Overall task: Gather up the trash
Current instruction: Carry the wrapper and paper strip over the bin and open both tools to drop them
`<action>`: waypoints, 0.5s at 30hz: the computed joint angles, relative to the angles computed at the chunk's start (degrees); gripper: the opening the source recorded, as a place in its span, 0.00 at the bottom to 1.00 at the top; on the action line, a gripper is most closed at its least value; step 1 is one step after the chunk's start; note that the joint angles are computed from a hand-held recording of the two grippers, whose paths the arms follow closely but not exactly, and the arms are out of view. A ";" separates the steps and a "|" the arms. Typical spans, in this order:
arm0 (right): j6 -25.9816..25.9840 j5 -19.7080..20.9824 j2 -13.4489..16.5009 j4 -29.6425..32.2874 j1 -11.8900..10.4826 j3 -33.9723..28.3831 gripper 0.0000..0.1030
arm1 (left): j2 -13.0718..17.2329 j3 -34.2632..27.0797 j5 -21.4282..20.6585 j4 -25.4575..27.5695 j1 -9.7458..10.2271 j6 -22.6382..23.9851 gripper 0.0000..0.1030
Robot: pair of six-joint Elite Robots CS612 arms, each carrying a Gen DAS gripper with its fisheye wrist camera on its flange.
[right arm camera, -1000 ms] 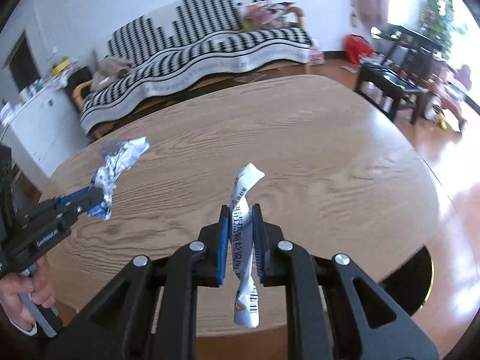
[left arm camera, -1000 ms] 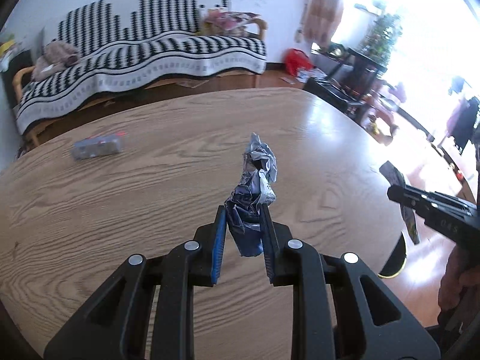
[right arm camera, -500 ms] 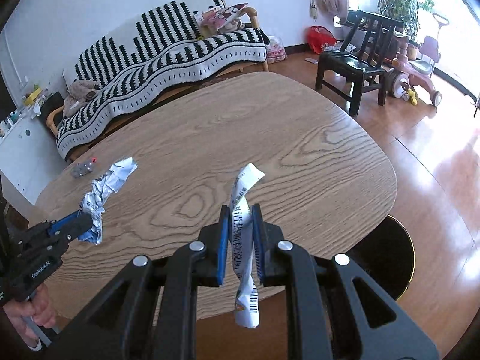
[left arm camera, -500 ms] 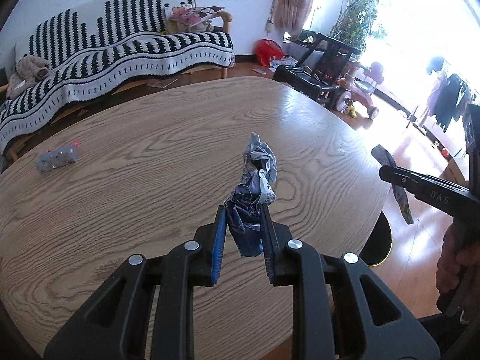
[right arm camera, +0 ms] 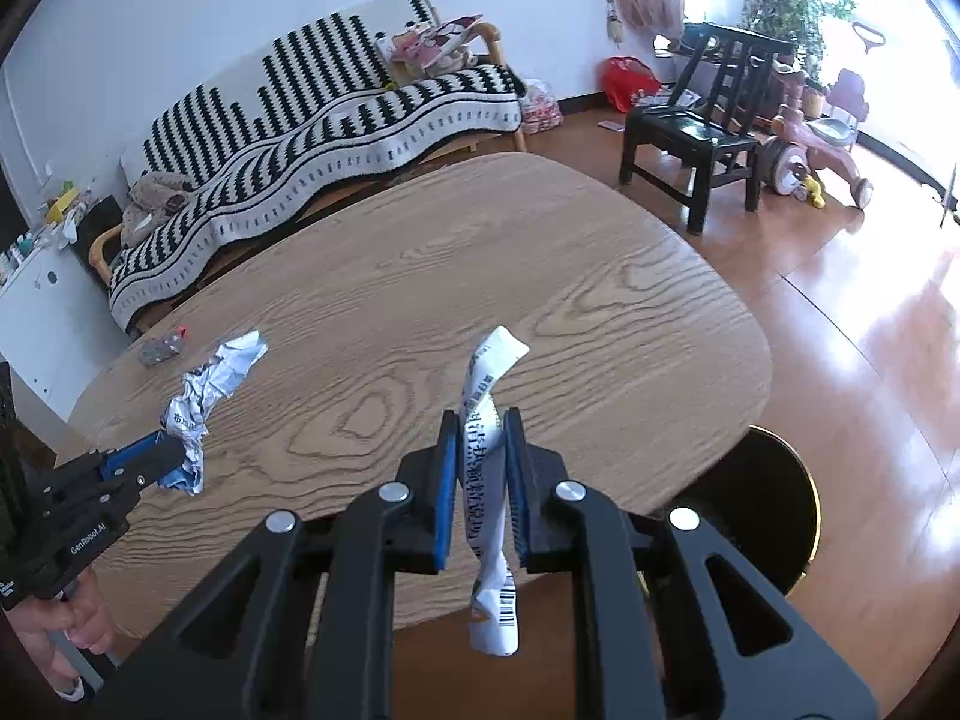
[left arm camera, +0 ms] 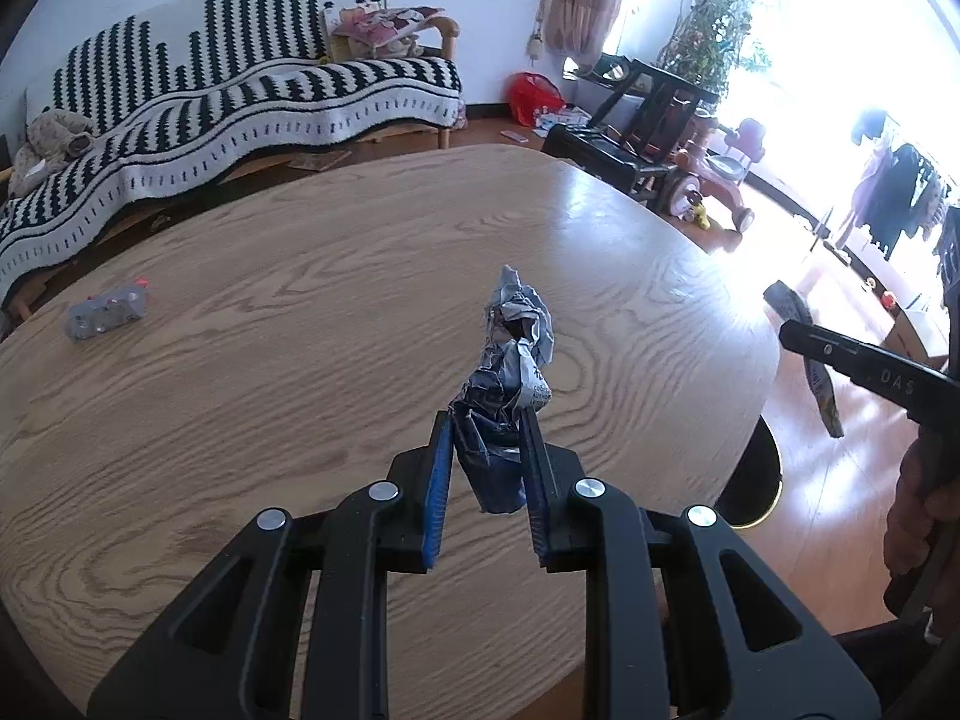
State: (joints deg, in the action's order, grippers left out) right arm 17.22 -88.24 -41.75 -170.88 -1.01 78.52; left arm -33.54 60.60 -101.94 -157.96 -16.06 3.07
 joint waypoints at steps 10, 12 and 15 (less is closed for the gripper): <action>2.90 -2.51 -3.04 -3.10 -3.18 8.09 0.15 | 0.08 0.98 -3.69 0.94 -3.22 4.34 0.21; 3.82 -3.01 -3.53 -3.57 -3.99 9.74 0.15 | 0.26 1.11 -4.48 1.77 -4.24 5.55 0.21; 5.21 -3.59 -4.07 -4.07 -5.13 11.83 0.15 | 0.63 1.14 -5.77 2.80 -5.71 6.47 0.21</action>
